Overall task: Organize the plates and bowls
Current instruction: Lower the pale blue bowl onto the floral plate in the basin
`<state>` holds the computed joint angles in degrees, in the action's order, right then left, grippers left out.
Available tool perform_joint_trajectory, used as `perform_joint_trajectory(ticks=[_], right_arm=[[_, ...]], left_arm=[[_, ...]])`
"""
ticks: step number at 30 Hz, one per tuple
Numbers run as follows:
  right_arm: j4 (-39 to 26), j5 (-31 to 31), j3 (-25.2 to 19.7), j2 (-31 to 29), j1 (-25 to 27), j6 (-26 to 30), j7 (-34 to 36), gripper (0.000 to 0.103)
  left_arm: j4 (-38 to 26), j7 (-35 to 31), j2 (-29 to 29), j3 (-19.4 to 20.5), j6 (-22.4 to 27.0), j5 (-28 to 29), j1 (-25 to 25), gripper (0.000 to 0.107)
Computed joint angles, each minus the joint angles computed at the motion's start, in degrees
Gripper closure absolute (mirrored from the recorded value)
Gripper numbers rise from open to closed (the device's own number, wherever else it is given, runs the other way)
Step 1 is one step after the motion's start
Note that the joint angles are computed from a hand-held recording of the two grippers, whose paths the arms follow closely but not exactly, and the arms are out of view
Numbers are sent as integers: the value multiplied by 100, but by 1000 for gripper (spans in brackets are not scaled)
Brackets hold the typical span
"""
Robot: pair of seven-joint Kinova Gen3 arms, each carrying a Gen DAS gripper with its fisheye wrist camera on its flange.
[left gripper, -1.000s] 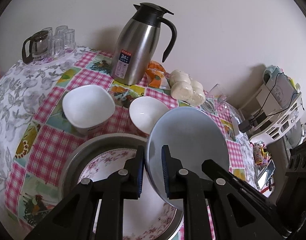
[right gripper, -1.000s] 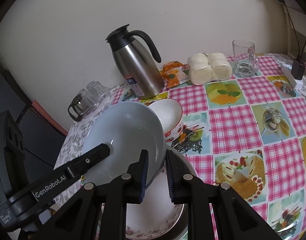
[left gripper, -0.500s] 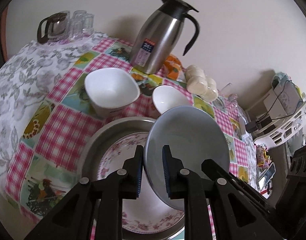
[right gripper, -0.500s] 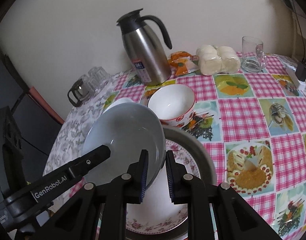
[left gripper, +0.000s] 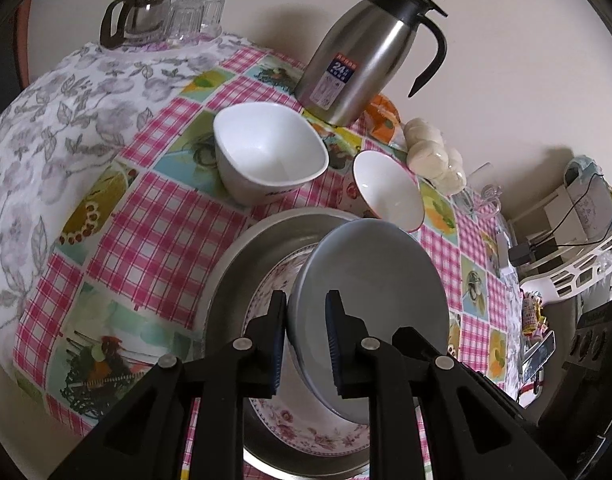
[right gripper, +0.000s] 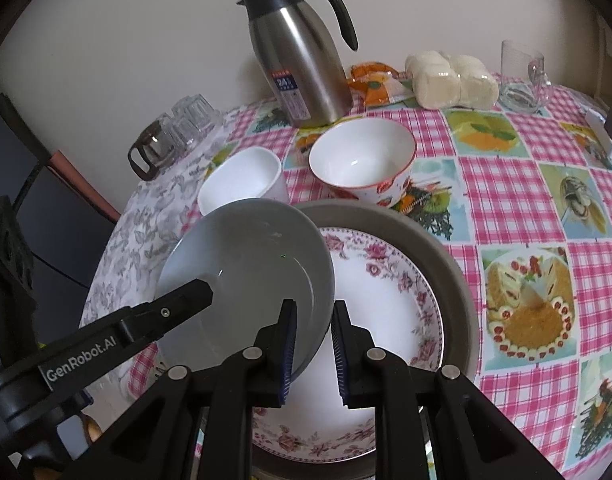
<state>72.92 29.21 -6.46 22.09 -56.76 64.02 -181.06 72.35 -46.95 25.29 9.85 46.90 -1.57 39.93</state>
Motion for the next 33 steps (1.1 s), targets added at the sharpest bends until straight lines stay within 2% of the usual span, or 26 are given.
perform_joint_trajectory(ticks=[21, 33], right_arm=[[120, -574, -22, 75, 255, -1, 80, 83], [56, -651, -38, 101, 273, 128, 226, 82]], left_arm=[[-536, -297, 493, 45, 616, 222, 32, 89], [-641, -383, 558, 10, 703, 228, 90, 85]])
